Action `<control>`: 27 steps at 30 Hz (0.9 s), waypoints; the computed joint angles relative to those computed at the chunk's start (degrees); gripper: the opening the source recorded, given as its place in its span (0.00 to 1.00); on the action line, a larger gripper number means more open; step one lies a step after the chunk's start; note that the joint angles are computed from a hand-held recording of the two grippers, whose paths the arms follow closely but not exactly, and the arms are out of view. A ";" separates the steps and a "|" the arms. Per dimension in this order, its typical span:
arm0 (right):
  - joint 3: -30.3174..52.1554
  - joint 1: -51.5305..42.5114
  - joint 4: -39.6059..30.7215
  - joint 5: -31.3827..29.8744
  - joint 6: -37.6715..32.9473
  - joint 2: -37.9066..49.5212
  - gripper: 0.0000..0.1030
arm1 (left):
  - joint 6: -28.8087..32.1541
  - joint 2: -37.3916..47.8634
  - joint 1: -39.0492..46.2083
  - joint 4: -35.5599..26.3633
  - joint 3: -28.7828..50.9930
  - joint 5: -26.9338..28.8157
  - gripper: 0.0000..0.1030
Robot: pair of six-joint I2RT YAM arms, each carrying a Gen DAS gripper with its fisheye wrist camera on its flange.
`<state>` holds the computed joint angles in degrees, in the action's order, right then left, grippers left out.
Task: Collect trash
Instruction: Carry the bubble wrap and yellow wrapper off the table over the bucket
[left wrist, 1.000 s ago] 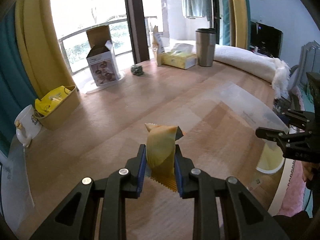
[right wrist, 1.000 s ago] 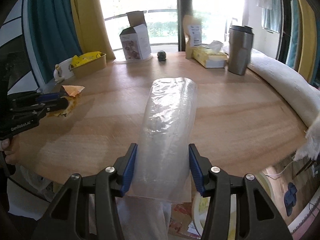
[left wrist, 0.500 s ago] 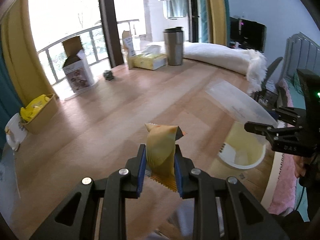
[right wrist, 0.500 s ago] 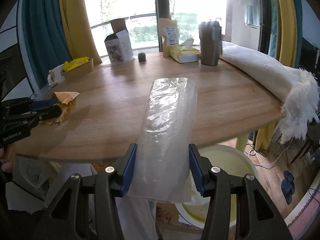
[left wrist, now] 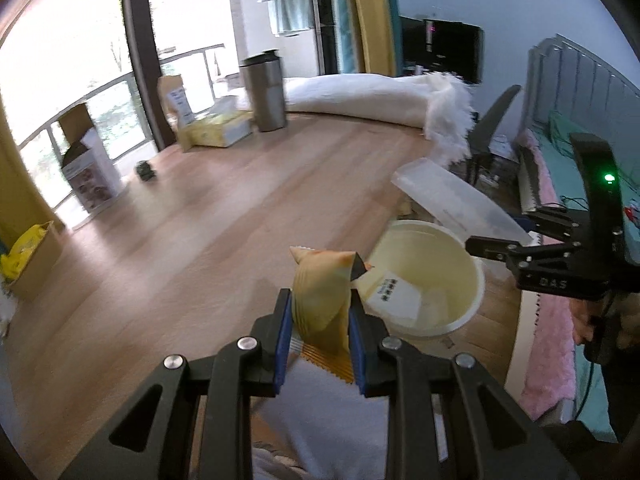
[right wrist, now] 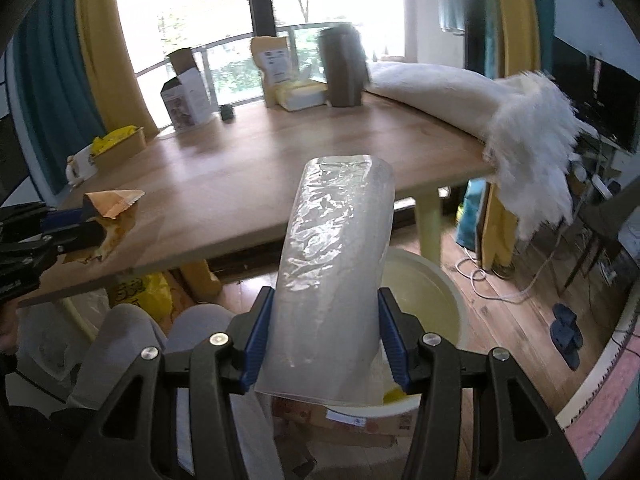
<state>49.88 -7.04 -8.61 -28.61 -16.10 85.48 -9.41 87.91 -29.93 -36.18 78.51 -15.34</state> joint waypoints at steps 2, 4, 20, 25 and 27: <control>0.00 -1.69 0.39 -0.28 -0.65 1.08 0.47 | -0.59 1.29 -0.91 0.22 0.67 0.80 0.24; -0.21 -3.57 1.28 -0.56 -1.18 2.62 0.47 | -0.46 3.40 -2.10 0.67 1.88 1.06 0.24; 6.68 -5.64 1.53 1.94 -3.80 19.12 0.55 | 1.39 18.24 -4.85 -0.30 13.05 5.20 0.24; 10.87 -5.63 0.58 2.17 -3.56 23.59 0.61 | 1.70 21.83 -4.70 -0.60 15.84 7.15 0.24; 12.06 -5.84 0.19 1.95 -3.62 24.77 0.61 | 2.14 23.25 -4.88 -0.94 17.17 7.65 0.24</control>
